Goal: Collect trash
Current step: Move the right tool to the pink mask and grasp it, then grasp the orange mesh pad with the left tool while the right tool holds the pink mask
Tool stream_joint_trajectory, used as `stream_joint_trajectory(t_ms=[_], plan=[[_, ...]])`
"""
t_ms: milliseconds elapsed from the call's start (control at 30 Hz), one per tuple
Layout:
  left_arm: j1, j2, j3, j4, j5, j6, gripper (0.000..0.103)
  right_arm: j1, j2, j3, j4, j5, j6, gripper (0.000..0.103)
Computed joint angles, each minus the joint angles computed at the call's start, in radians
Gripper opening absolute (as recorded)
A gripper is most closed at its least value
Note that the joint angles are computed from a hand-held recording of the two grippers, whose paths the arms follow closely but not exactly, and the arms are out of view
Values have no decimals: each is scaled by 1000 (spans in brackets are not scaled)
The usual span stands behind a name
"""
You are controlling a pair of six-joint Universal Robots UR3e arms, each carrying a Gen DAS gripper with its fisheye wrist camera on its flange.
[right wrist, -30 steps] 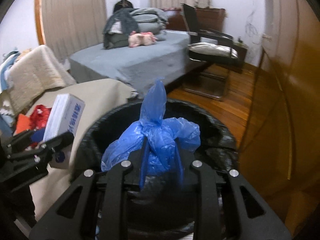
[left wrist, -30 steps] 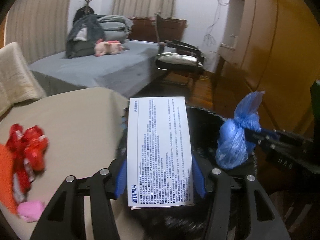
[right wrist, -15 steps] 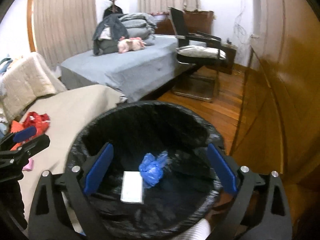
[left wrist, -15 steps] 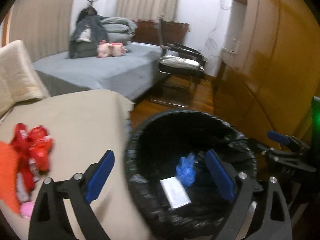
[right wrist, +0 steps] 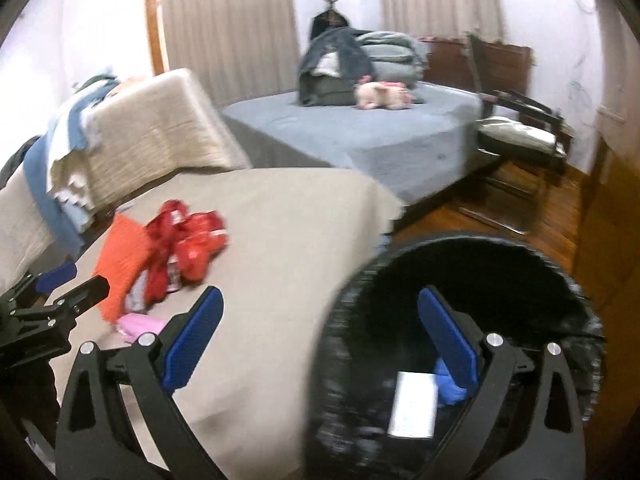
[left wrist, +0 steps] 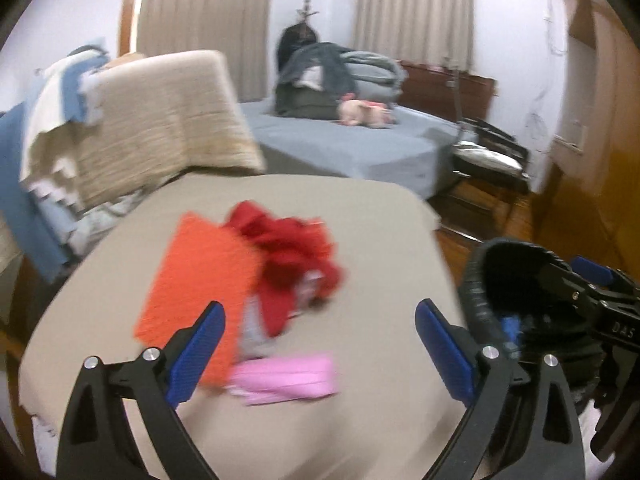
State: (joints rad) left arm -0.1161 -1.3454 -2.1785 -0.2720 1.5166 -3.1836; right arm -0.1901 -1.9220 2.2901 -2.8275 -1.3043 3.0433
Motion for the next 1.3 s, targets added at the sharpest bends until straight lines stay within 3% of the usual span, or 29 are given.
stream_joint_trajectory(t_ms=[200,400,867,1067,1133,1200,1300], plan=[[195,128,-135,-19,-71,81,94,255,256,-105,-154,-130,86,95],[349,191,-229,-15,-149,138,93,393,438,-195,-250,-172,135,95],[543,236,-309,-44,-255,222,93,533,688,-391,-180,-215,146,91],[548,200,-312,-28,-256,219,93,546,732,-434,-120,-194,118,77],[543,189,-310,-23,-253,215,93,540,730,-433,-108,-161,104,66],[535,184,-308,-21,-249,211,93,525,730,-433,-88,-94,73,44],[520,172,-302,-17,-242,204,93,521,721,-425,-92,-67,57,35]])
